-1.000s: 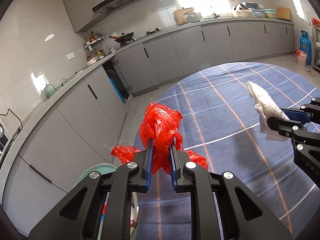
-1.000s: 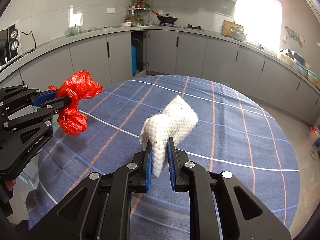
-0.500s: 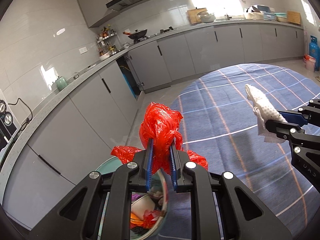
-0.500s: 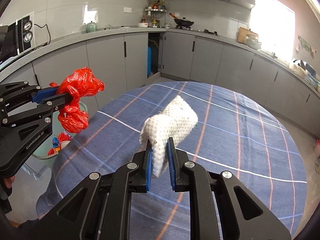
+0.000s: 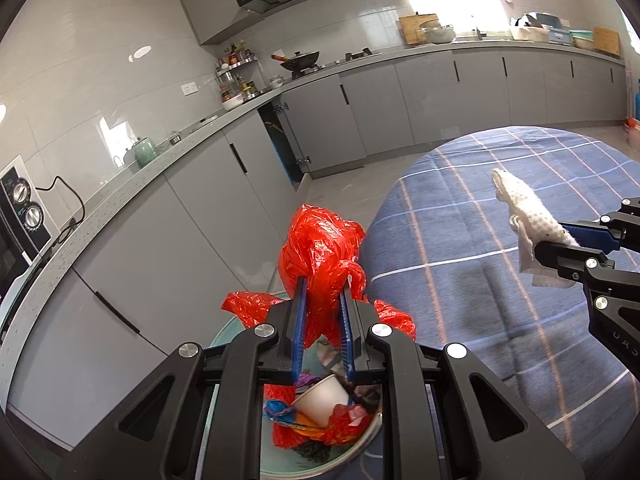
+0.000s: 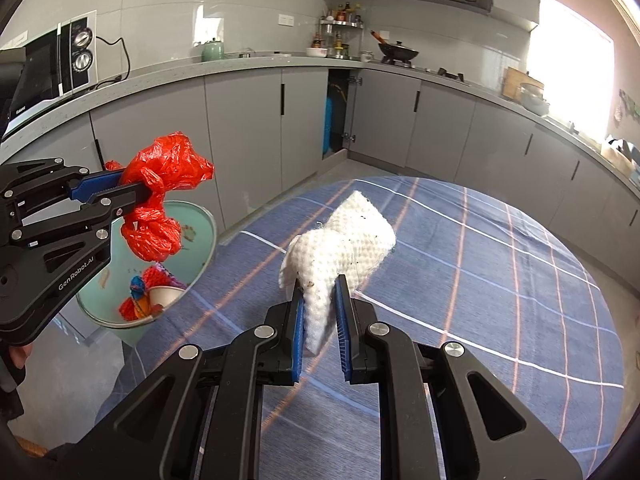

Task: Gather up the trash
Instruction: 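Carry the red plastic bag and white sponge over the teal bin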

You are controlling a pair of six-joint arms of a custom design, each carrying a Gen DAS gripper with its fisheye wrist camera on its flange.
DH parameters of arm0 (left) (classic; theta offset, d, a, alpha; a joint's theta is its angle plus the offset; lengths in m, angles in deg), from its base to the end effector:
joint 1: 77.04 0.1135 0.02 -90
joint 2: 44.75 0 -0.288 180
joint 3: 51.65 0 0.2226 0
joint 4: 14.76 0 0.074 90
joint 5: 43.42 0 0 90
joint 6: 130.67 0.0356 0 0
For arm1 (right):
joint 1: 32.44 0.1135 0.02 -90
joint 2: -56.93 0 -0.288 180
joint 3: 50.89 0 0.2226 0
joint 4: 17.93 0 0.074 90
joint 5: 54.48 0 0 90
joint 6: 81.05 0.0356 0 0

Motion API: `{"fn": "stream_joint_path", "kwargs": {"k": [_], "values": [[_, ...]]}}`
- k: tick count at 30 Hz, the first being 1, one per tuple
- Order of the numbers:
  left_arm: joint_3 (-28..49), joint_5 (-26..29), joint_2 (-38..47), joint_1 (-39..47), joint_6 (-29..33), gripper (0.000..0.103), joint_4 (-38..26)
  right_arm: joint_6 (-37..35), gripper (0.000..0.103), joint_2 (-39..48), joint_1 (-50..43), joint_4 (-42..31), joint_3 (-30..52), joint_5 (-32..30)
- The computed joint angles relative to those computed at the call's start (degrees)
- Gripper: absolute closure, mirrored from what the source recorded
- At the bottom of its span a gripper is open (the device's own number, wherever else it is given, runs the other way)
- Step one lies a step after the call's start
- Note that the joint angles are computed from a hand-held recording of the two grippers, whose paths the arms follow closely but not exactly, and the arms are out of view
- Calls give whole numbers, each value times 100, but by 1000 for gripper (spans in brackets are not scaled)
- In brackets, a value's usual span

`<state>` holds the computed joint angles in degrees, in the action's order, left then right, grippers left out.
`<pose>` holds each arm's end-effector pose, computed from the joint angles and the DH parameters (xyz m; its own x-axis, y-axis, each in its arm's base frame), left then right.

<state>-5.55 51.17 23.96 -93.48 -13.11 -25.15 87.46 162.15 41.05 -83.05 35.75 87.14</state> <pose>0.2032 -0.0629 0.2366 -0.3028 0.5702 -0.7637 0.5488 0.7594 0.3494 0.1169 0.2961 0.2249 -0.6157 0.0639 -0.7854 0.1631 0.9855 -0.0477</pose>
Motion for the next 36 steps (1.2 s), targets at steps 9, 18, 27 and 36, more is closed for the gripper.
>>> {"fn": "stream_joint_path", "kwargs": {"k": [9, 18, 27, 36], "values": [[105, 351, 154, 673, 261, 88, 56, -598, 88, 298, -77, 311, 401, -41], [156, 601, 247, 1202, 458, 88, 94, -1073, 88, 505, -145, 541, 705, -104], [239, 679, 387, 1574, 562, 88, 153, -1730, 88, 756, -240, 811, 1122, -176], [321, 773, 497, 1946, 674, 88, 209, -2301, 88, 985, -343, 1058, 1517, -295]]}}
